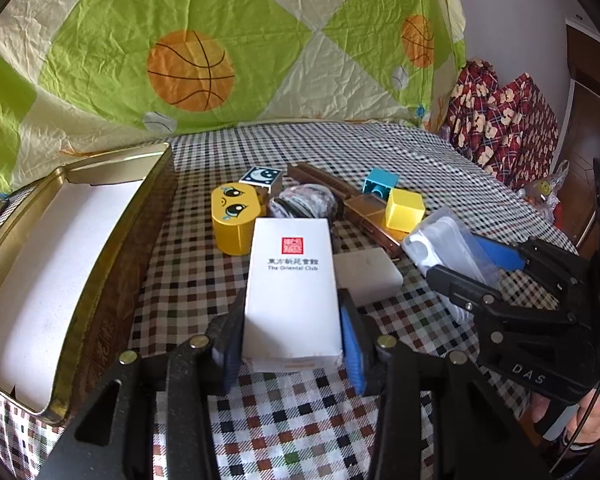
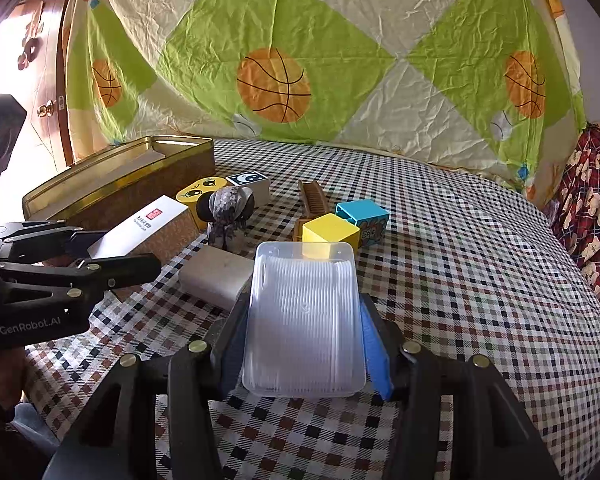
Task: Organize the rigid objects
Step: 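Grasp the white red-logo box with the left tool while the right tool lifts the clear container, then carry the white box with the left tool while the right tool carries the container toward the tin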
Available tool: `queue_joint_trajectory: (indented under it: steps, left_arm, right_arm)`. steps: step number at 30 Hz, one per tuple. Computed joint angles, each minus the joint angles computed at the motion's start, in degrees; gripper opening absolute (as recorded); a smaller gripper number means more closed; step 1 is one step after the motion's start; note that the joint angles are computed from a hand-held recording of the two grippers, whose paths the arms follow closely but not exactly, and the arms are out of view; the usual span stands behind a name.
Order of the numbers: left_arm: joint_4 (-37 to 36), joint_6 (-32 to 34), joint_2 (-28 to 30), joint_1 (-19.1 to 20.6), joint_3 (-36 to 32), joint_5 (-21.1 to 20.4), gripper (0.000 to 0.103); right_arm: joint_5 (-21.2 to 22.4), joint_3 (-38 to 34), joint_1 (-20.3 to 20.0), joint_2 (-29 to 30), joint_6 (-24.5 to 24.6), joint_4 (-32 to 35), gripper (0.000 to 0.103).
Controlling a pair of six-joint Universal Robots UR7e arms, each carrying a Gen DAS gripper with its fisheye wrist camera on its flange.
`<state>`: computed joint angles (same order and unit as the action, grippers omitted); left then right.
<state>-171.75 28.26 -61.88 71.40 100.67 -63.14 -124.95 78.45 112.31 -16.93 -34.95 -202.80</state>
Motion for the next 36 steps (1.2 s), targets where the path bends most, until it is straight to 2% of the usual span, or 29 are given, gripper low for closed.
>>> queue_joint_trajectory:
  steps: [16, 36]
  left_arm:
    - [-11.9, 3.19, -0.05, 0.08, 3.08, -1.58, 0.041]
    - [-21.4, 6.36, -0.06, 0.27, 5.73, -3.79, 0.041]
  right_arm:
    - [1.64, 0.81, 0.04, 0.82, -2.96, -7.89, 0.054]
    - [4.33, 2.22, -0.26, 1.56, -5.14, -16.34, 0.054]
